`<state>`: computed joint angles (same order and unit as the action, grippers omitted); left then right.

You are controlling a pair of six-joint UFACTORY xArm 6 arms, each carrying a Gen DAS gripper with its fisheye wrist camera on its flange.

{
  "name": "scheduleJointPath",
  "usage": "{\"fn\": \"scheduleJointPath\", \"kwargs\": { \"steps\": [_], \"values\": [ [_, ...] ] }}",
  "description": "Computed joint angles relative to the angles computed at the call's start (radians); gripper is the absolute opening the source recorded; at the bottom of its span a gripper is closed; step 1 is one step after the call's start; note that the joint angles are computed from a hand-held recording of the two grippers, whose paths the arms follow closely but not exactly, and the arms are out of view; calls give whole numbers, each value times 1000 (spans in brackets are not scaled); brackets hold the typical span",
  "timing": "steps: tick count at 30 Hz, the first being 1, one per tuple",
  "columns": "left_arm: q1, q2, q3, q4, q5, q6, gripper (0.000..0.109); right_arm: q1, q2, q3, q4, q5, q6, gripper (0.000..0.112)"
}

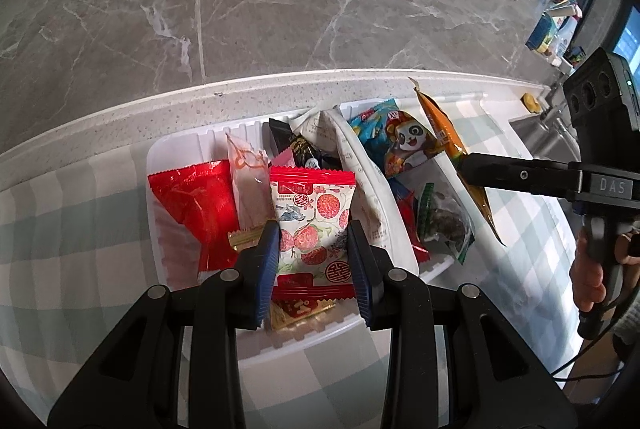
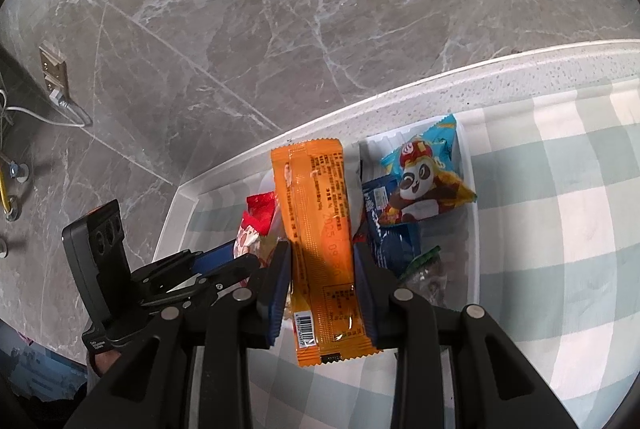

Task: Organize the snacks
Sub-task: 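Lower both packets into the white tray and open both tools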

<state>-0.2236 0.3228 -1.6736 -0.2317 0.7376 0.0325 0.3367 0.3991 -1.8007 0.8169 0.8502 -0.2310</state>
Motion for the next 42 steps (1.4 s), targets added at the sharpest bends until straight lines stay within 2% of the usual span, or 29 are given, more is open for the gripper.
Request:
{"fn": "scheduleJointPath", "kwargs": {
  "steps": [20, 42],
  "values": [
    [6, 100, -113, 15, 25, -43, 32, -5, 111, -150, -63, 36, 89, 36],
    [17, 187, -201, 35, 38, -95, 32, 2, 164, -206, -120, 42, 133, 38]
  ]
}}
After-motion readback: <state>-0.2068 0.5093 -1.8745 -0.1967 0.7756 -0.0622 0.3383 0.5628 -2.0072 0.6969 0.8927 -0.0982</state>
